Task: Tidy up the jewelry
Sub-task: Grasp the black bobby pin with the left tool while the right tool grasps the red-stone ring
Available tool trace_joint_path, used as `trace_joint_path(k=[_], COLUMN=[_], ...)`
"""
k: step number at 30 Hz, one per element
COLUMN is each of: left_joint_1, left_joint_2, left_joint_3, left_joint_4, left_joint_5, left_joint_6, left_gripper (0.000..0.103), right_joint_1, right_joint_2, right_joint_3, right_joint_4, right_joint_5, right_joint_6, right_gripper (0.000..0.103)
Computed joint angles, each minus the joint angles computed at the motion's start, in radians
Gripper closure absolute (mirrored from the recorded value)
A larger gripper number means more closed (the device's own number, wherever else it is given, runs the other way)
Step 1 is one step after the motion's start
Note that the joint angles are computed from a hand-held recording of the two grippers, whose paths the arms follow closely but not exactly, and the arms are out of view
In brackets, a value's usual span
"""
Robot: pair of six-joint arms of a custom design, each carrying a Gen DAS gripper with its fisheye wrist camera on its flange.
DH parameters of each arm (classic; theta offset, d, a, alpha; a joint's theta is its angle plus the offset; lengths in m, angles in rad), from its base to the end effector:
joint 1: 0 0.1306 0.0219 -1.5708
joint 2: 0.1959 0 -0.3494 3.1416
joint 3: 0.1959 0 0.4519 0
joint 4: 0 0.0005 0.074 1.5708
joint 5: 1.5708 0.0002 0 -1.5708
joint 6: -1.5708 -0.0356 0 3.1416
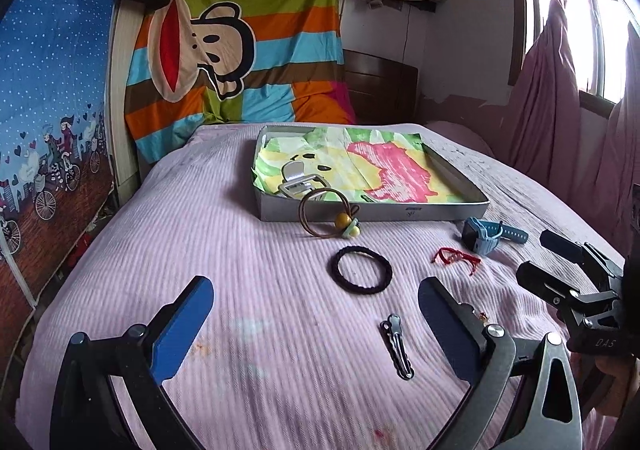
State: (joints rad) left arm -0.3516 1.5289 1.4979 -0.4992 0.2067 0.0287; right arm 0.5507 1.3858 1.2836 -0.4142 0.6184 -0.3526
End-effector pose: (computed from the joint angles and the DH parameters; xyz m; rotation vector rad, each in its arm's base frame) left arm 0.5803 -0.2212 0.4066 0.4643 2.0684 -0.4447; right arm 0.4923 0.2775 0.3828 0.1682 1.9783 -0.0651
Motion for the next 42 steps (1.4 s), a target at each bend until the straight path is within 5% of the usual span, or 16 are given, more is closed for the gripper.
trace_joint_path(k=[5,9,11,13,22,34,42], left_joint_1=[-0.005,-0.007,-0.008,-0.009,-0.026,-0.050,-0.048], left_joint_2=[0.021,0.046,0.062,0.072,0.122,0.190,0.187], left_joint_3=[0.024,0.053,0.070,0.083,0.142,0.230,0.226], left_joint_4=[-0.067,-0.129,-0.160,-0.189,-0.313,-0.439,-0.436], left_joint_5=[0.051,0.092,0.115,0.138,0.198,0.170,0.169], left_joint_6=[-0.050,-0.079,-0.092,-0.108,-0.204,-0.261,-0.248], left_gripper=[0.000,0.013,0.018,0.025,0.057,0.086,0.092], right_joint_1=[-0.011,-0.017,-0.019,-0.022,-0.033,-0.041,-0.038], right_joint_2=[-0.002,0.009,0.018,0.028,0.073,0.096,0.096], right_joint_3=[-0.011,-0.008,0.000,0.006,0.040,0.058,0.057], right_joint_4=[-0.063,-0.104,-0.126,-0.147,-0.215,-0.237,-0.230], right_joint_5=[-0.042,-0.076,-0.093,-0.117,-0.217,-0.267,-0.282], right_joint_6=[-0.038,-0.057,-0.057,-0.064,-0.058,-0.056,-0.046], right_gripper=[0.005,0.006,0.011,0.030,0.054,0.077,0.092])
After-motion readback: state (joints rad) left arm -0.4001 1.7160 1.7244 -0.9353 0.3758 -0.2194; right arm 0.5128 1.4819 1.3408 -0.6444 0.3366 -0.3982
